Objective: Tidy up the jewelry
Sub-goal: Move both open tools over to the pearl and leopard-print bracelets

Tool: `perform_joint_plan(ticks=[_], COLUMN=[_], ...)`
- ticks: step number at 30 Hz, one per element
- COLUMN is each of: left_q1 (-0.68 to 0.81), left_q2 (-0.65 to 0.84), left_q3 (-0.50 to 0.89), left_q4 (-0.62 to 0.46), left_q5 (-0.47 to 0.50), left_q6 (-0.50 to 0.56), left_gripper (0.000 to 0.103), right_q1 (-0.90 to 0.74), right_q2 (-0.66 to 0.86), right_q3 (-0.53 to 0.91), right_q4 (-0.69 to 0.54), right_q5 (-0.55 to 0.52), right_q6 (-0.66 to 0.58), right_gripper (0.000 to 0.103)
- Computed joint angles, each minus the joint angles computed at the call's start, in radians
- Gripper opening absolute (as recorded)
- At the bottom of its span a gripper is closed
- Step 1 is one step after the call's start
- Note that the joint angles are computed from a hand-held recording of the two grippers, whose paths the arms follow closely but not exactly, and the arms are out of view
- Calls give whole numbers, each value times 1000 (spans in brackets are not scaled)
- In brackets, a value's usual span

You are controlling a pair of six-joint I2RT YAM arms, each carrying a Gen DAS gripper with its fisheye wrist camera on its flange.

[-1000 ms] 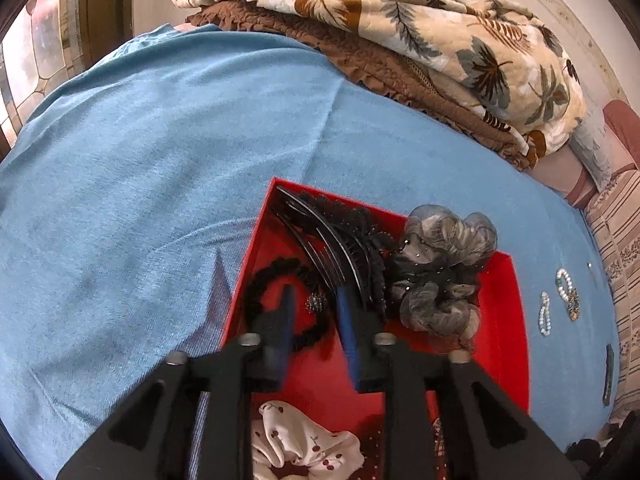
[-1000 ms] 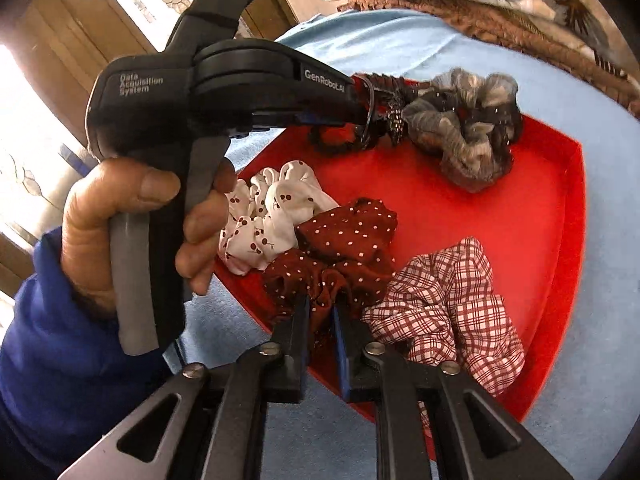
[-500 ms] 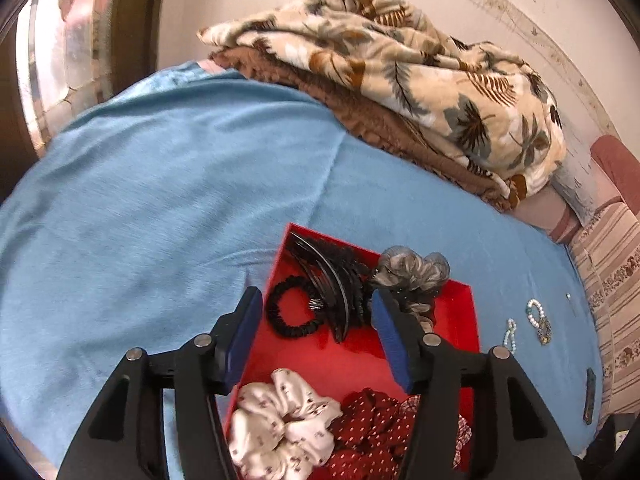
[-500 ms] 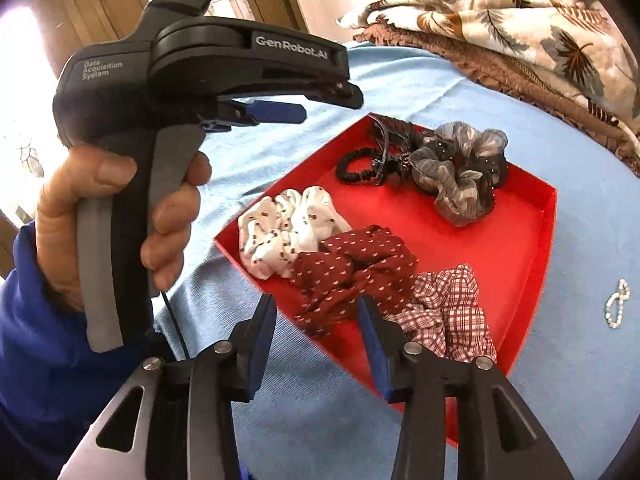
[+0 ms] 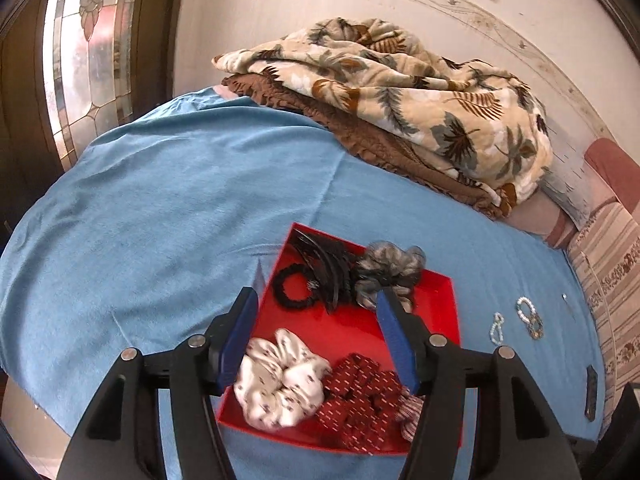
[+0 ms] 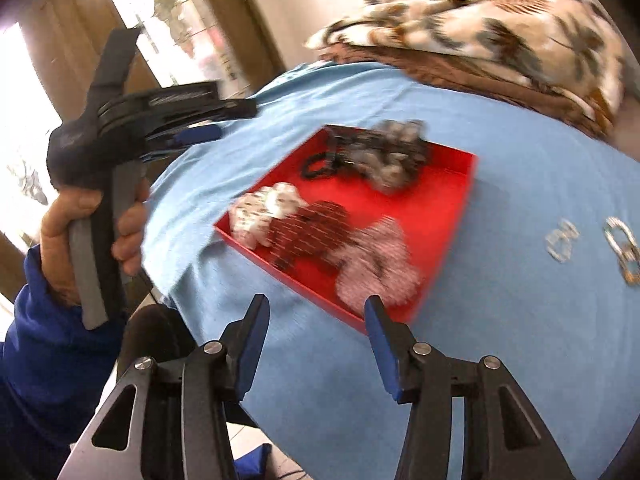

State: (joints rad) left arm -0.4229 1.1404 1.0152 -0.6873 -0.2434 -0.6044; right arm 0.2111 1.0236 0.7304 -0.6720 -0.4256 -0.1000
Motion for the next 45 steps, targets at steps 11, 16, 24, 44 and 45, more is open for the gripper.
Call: perform_joint_plan(ticks=[11,16,24,44,45], left_q1=[-299,-411,-491,-350,-340], left_q2=[145,295,503,1103,1115], left_q3=[78,177,335,884,895], left_q4=[12,22,39,-23,-16], left_q5=[-70,-73,-47,102,113], left_q6=[-129,-140,-128,-43,-46], left_gripper=[61,61,61,40,40], right_q1=[-998,-1255,-1309,-821,-817], right_q2=[109,287,402,789,809], right_q3=[46,142,188,415,436], right_q4=[-263,-278,-238,274,275], right_q5=[-173,-194,-218,-81,-85], right_q6=[-596,-711,-707,-212,-202], right_gripper=[56,56,56,56,56])
